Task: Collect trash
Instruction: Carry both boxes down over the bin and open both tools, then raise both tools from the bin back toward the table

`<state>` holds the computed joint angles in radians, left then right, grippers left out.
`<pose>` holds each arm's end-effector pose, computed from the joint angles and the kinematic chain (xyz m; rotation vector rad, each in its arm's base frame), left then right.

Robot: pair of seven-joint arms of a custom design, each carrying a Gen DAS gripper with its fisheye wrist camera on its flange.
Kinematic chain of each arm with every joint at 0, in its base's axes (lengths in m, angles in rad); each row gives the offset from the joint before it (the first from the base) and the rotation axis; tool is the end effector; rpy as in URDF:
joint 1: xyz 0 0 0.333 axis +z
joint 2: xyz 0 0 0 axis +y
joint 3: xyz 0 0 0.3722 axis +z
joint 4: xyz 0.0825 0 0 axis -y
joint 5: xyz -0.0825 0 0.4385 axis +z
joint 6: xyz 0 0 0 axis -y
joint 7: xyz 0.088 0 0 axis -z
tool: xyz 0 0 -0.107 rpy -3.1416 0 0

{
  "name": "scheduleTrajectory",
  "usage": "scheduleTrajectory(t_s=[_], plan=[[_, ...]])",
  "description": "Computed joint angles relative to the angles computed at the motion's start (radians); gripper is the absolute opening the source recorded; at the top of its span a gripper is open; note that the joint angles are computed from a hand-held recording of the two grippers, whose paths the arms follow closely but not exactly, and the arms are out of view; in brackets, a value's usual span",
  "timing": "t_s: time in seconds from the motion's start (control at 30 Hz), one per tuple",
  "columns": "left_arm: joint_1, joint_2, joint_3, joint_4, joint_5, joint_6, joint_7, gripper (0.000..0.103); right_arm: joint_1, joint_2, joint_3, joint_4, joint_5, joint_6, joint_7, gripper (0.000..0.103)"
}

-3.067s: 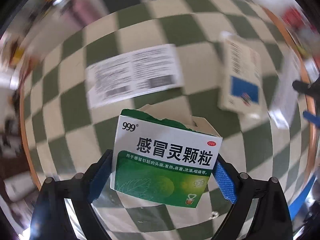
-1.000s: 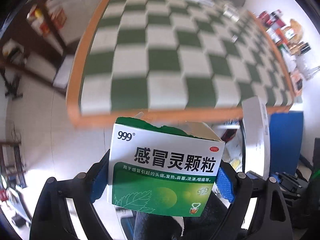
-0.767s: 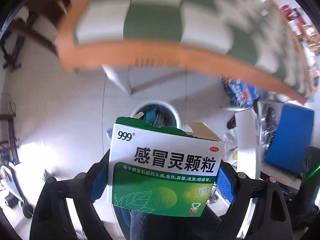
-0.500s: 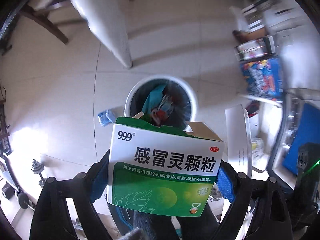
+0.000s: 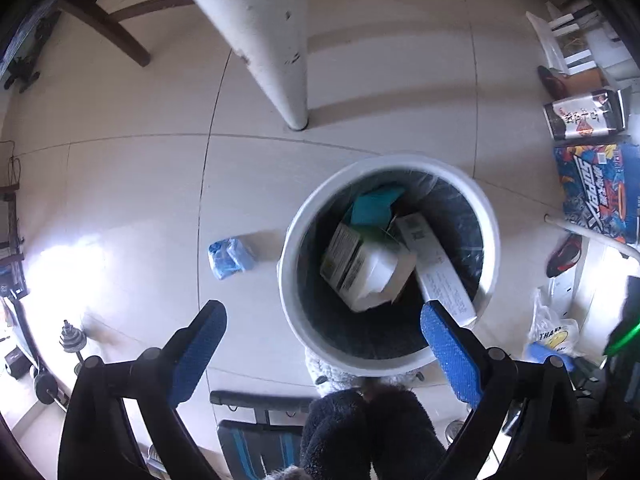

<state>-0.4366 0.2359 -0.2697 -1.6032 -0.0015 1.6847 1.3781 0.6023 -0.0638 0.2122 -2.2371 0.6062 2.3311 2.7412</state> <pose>0.5287 -0.4291 0.5249 1.5307 -2.6124 -0.1769 0.3848 0.4236 0.4389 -1.2029 2.7466 0.7287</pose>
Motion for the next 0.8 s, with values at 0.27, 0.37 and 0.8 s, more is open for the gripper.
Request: scheduleTrajectory(t_s=[0.27,0.37,0.8], plan=[[0.0,-0.055,-0.006,-0.013,0.021,-0.036,0.005,0.103,-0.01,0.005,0.01,0.117,-0.275,-0.229,0.141,0.103],[0.002,-0.074,-0.01,0.004,0.016,-0.06,0.006,0.103,-0.01,-0.008,0.01,0.147,-0.296,-0.269,0.166,0.103],[0.013,-0.164,-0.027,0.108,-0.044,-0.2,-0.003,0.103,-0.001,-0.107,0.025,0.313,-0.396,-0.509,0.294,0.103]])
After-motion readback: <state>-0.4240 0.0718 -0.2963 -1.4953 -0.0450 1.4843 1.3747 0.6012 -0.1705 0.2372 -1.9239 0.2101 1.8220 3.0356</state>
